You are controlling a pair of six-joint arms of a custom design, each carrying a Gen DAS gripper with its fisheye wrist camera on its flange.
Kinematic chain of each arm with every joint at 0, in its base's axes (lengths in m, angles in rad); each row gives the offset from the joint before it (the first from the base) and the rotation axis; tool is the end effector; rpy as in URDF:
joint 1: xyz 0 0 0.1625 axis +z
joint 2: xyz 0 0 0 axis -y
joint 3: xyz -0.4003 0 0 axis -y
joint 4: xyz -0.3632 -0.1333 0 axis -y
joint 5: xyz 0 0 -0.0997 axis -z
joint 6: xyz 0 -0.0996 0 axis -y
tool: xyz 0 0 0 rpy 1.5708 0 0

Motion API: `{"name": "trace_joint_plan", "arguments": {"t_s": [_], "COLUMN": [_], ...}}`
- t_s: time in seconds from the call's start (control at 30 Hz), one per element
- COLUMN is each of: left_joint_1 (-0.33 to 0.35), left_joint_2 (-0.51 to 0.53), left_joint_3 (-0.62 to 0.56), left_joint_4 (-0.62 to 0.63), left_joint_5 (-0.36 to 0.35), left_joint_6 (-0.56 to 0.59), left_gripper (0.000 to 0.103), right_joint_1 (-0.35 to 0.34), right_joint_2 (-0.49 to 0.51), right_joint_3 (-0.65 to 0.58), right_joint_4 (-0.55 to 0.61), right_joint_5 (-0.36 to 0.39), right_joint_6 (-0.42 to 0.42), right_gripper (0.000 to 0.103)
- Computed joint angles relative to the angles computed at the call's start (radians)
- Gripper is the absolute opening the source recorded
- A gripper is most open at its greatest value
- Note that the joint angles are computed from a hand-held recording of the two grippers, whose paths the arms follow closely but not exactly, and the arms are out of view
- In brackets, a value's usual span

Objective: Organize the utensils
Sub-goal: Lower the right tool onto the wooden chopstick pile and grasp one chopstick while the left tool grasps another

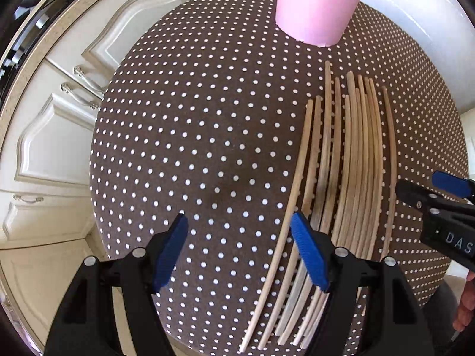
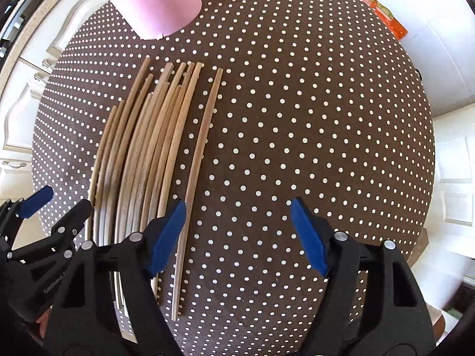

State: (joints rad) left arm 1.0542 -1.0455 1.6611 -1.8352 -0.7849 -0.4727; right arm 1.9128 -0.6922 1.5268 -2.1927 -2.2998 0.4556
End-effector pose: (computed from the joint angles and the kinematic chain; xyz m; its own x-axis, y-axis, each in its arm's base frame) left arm -0.1027 -0.5934 0.1987 -0.6513 0.1275 -0.7481 0.1879 0.9822 0.0039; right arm 0.2756 -0.5747 0.0552 -0.7329 0.0616 0.6776 -0.0060 0.9953 -0.0969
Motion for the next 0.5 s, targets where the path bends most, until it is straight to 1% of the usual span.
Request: {"name": "trace_joint_plan", "arguments": {"t_s": [0.07, 0.2, 0.23, 0.27, 0.3, 0.33, 0.37, 0.4, 0.43, 0.47, 0.5], "left_joint_1": [0.004, 0.0, 0.0, 0.0, 0.0, 0.0, 0.001, 0.003, 0.004, 0.007, 0.009], "left_joint_2": [0.019, 0.057, 0.078, 0.095, 0.108, 0.131, 0.144, 0.156, 0.166, 0.17, 0.173], "left_joint_3": [-0.02, -0.051, -0.076, -0.097, -0.114, -0.158, -0.177, -0.195, -0.211, -0.221, -0.228], "left_joint_4": [0.013, 0.01, 0.024, 0.033, 0.04, 0.07, 0.082, 0.097, 0.098, 0.085, 0.074], "left_joint_5": [-0.006, 0.016, 0.02, 0.023, 0.029, 0.033, 0.037, 0.041, 0.027, 0.002, -0.016], "left_joint_6": [-0.012, -0.017, -0.03, -0.042, -0.058, -0.072, -0.082, -0.088, -0.082, -0.073, -0.074], "left_gripper": [0.071, 0.071, 0.071, 0.071, 0.071, 0.071, 0.071, 0.069, 0.059, 0.053, 0.045], "right_joint_1": [-0.004, 0.002, 0.001, 0.009, 0.009, 0.012, 0.011, 0.01, 0.005, 0.004, 0.001], "right_joint_2": [0.017, 0.07, 0.076, 0.089, 0.093, 0.099, 0.097, 0.1, 0.1, 0.1, 0.103], "right_joint_3": [-0.014, -0.053, -0.052, -0.069, -0.072, -0.075, -0.082, -0.084, -0.09, -0.095, -0.1], "right_joint_4": [-0.013, -0.015, -0.037, -0.03, -0.039, -0.056, -0.061, -0.074, -0.076, -0.068, -0.065], "right_joint_5": [0.01, -0.028, -0.03, -0.033, -0.034, -0.038, -0.041, -0.045, -0.04, -0.037, -0.038], "right_joint_6": [-0.01, -0.045, -0.062, -0.056, -0.068, -0.089, -0.105, -0.115, -0.112, -0.106, -0.111], "right_gripper": [0.071, 0.071, 0.069, 0.066, 0.057, 0.051, 0.036, 0.029, 0.028, 0.024, 0.021]}}
